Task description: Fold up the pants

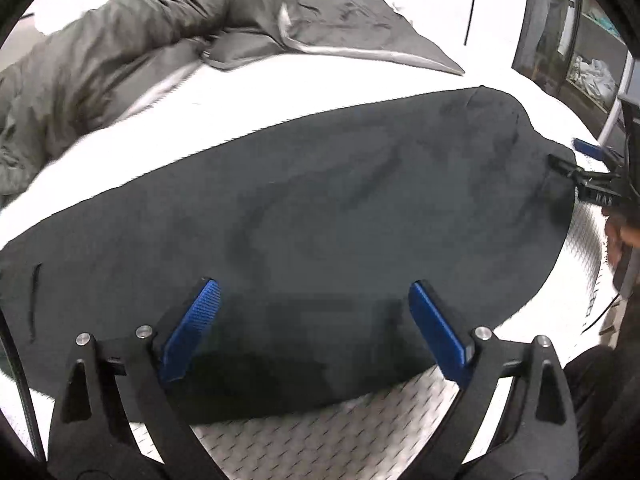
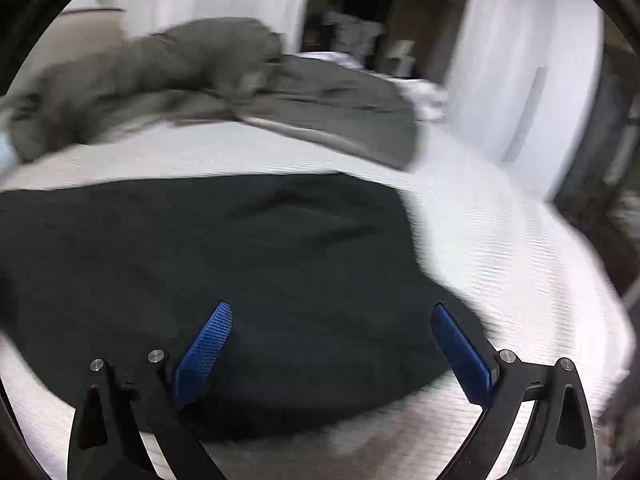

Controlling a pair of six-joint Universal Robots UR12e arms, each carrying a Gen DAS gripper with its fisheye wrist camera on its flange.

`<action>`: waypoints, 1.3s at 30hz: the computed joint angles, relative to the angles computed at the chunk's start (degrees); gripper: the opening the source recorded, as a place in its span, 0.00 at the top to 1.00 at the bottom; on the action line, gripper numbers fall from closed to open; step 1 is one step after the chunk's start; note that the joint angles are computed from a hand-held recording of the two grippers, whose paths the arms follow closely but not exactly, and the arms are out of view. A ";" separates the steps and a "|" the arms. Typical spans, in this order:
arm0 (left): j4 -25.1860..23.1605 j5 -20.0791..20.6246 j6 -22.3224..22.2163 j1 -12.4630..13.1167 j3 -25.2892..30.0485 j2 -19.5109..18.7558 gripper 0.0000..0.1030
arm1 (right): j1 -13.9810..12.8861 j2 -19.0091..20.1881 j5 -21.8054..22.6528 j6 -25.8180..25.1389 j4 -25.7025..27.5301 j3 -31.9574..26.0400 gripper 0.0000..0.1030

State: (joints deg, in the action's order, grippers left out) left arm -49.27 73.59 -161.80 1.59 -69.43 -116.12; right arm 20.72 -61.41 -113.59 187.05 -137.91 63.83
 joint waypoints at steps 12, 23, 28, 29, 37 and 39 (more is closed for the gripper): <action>-5.25 6.08 -0.83 -1.05 6.15 -4.82 0.03 | 1.34 8.86 -9.36 0.14 15.05 -12.99 0.01; -1.04 7.20 -2.43 0.97 6.96 -4.09 0.06 | 0.81 7.20 -4.45 4.77 7.17 -12.87 0.01; -5.34 4.44 -3.33 -0.57 14.16 -8.61 0.06 | 1.56 16.68 8.47 -4.98 19.48 -29.91 0.01; -7.46 5.52 -2.06 -1.19 15.92 -9.81 0.06 | 1.78 19.01 9.07 -7.00 22.30 -33.35 0.02; -10.95 11.04 1.36 -1.27 17.80 -11.62 0.06 | 0.43 16.09 -3.07 -2.99 24.76 -26.50 0.01; -9.64 14.13 0.01 -0.89 17.48 -11.68 0.04 | -0.95 14.59 -7.52 5.11 25.59 -23.83 0.01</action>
